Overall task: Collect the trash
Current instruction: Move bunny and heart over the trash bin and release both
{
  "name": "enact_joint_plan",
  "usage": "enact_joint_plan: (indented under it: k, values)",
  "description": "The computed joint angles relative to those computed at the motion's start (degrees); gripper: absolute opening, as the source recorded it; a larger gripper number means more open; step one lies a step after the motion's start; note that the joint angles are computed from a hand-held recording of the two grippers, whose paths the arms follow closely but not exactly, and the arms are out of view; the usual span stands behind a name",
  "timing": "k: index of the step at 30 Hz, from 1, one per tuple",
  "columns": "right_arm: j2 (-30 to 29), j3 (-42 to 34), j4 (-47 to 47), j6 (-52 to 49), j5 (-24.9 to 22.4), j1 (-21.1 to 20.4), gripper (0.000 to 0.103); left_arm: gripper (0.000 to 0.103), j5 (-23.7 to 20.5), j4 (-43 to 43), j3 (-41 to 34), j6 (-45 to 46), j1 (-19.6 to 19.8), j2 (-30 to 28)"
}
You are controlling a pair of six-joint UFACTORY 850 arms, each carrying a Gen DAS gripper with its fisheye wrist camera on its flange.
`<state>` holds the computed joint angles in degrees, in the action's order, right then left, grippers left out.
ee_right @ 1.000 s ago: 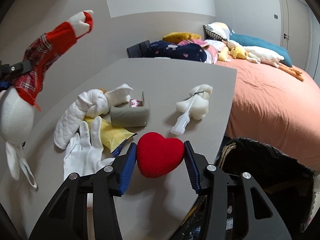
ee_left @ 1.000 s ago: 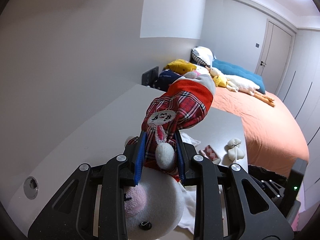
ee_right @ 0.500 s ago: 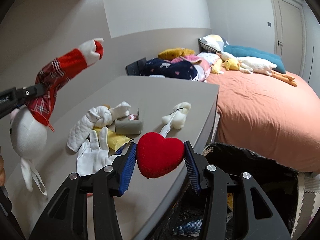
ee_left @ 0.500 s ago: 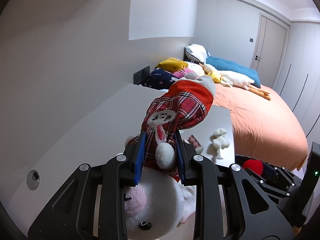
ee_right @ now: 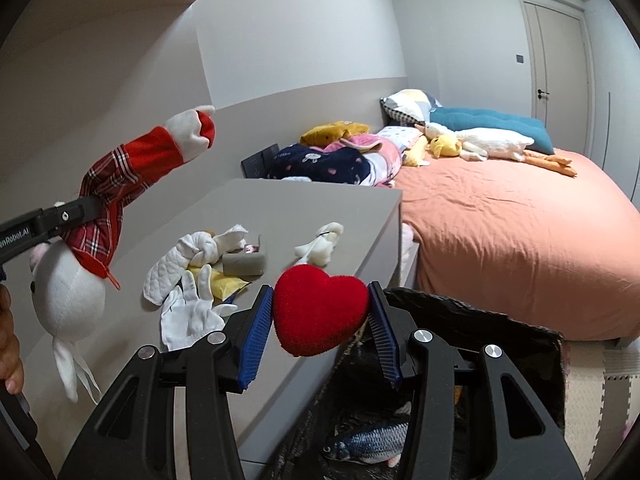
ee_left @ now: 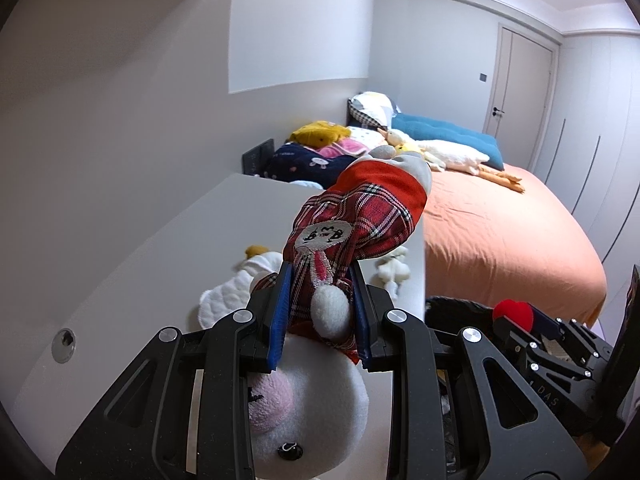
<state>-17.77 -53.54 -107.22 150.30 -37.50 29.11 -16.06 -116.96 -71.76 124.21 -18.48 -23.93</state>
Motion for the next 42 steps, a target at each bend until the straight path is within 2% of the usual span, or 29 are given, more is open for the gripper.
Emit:
enact_joint_plan:
  k: [15,30,42]
  values:
    - [7.08,8.90,2.54,2.18,-4.87,1.58,0.049,0.027,-1.12,-1.48,3.95,2.24,-4.43,1.77]
    - [13.58,15.54,8.07,2.64,-10.38,1.90,0.049,0.027,-1.15,3.30,3.90,0.02,-9.96,1.22]
    - [18.23,20.06,11.99,2.38,-13.01,1.52,0.049,0.028,-1.04,9.19,2.67,-3.80,-13.63,-0.16]
